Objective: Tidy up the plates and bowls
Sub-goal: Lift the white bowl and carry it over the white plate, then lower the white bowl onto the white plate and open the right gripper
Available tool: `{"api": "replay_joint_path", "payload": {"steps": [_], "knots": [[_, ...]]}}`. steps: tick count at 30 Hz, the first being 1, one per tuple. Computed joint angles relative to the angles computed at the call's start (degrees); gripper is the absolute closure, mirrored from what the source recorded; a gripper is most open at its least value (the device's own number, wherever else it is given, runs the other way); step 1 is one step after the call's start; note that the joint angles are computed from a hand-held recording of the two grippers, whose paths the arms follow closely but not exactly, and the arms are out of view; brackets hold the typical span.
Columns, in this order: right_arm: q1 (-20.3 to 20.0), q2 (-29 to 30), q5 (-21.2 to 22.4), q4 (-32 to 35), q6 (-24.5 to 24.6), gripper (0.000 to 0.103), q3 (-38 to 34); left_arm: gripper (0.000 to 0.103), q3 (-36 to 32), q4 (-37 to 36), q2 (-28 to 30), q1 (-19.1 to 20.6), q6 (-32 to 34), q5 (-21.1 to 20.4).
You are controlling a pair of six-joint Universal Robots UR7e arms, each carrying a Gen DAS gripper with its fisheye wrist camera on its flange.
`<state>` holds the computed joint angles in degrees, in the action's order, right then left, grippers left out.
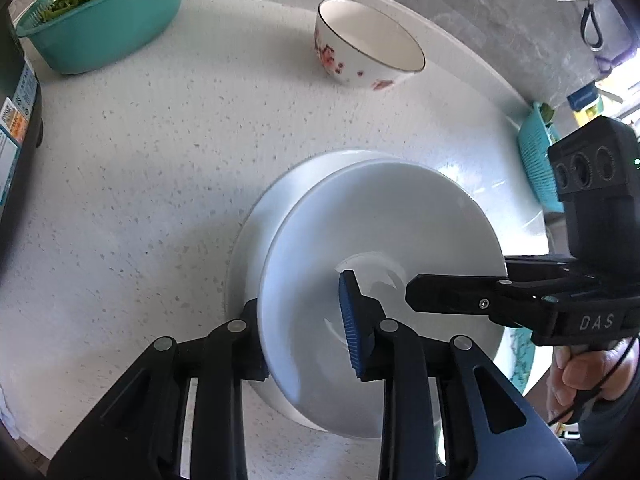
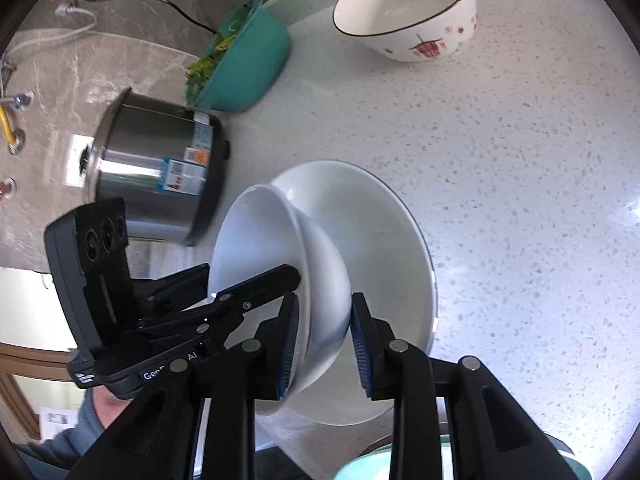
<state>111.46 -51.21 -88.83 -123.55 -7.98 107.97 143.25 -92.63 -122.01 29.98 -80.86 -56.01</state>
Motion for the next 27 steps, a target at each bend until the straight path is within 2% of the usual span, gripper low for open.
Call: {"api": "replay_joint_path", "payload": {"steps": [3,5,8,10,13,16,20,23,26,27], "knots": [[1.3,0.0,-3.3,-1.7,-1.4,0.073,0.6,0.077,-0.1,-0.3,2.5,-0.2,0.5,0.4],[2.0,-0.1,-5.4,-2.8,-2.8,0.073,0.9,0.076,-0.4,-2.4,4.8,1.1,2.3,1.4],[3.0,-0.4,-8.9,-4.5,-5.2,0.073,1.5,0.073,-0.4,-2.2,6.8,0.5,2.2,2.4],[3.4,-0.5,-10.7,-5.4,-6.3,0.076,1.8,0.06,-0.3,-2.1,7.6,-0.2,2.7,2.8],[4.0,-0.1,-12.4,-6.9,-7.3,0.08,2.2,0.057,-0.3,-2.6,9.1,-0.4,2.8,3.5],[4.3,-0.2,-13.3,-7.0,-8.0,0.079,2.2,0.056,0.2,-3.3,8.0,-0.5,2.3,4.1],[3.7,-0.4,-11.9,-6.3,-7.5,0.077,1.9,0.053,0.4,-3.1,7.1,-1.1,2.0,4.8],[3.7,-0.3,-11.8,-6.1,-7.4,0.077,1.4,0.051,0.2,-4.2,7.2,-0.1,3.1,4.7],[3.2,-0.9,-10.4,-6.4,-6.5,0.071,1.0,0.049,0.6,-5.7,6.9,0.3,3.9,4.8],[3.2,-1.2,-10.3,-6.7,-6.6,0.063,1.0,0.048,0.7,-5.8,6.9,0.4,4.0,5.0]]}}
